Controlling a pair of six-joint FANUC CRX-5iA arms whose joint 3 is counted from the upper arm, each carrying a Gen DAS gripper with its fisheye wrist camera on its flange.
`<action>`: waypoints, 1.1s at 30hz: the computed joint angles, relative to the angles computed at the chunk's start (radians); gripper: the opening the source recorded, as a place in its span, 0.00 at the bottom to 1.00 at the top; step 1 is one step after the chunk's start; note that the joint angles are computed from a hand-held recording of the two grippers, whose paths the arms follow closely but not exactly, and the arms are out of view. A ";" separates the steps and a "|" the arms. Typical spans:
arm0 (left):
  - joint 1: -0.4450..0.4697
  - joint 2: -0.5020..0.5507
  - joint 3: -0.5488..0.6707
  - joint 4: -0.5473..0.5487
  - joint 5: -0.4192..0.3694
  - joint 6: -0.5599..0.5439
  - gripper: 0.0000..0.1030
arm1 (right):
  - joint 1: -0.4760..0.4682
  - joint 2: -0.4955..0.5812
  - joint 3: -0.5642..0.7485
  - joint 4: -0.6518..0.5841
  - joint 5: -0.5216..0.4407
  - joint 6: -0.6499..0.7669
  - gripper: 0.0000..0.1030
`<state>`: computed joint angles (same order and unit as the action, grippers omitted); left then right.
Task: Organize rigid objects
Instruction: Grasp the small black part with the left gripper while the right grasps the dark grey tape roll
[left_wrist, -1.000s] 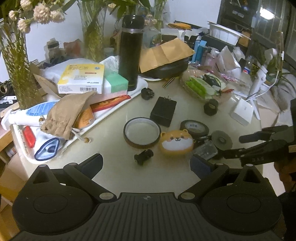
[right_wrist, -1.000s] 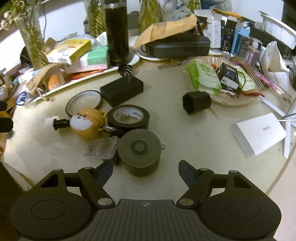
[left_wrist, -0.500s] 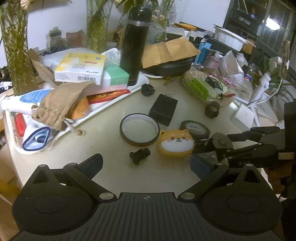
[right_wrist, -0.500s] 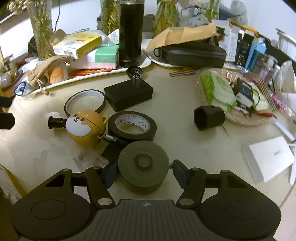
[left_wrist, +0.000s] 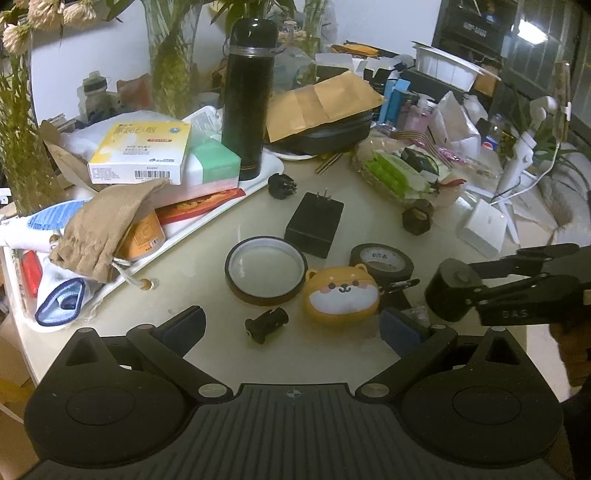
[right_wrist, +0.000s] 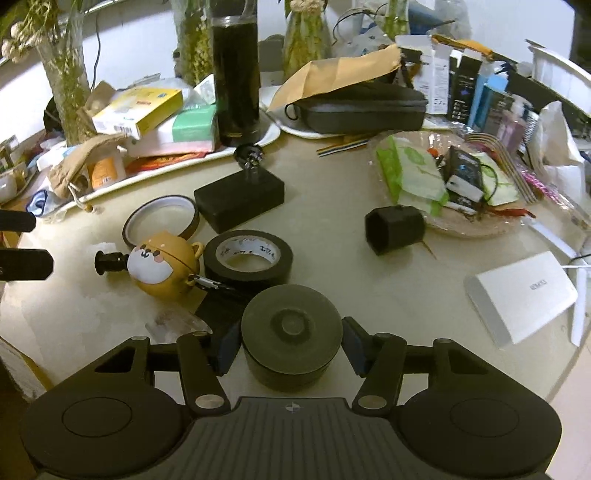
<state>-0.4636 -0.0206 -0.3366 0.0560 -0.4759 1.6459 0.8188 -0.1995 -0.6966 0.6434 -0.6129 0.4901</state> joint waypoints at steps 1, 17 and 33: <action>0.000 -0.001 0.000 -0.002 0.002 0.000 1.00 | 0.004 -0.009 -0.005 0.004 -0.007 -0.006 0.59; 0.017 0.108 0.107 -0.023 -0.090 -0.300 0.82 | 0.078 -0.157 -0.072 0.029 -0.102 -0.100 0.59; 0.057 0.200 0.136 0.077 -0.137 -0.504 0.49 | 0.058 -0.158 -0.077 0.040 -0.090 -0.140 0.59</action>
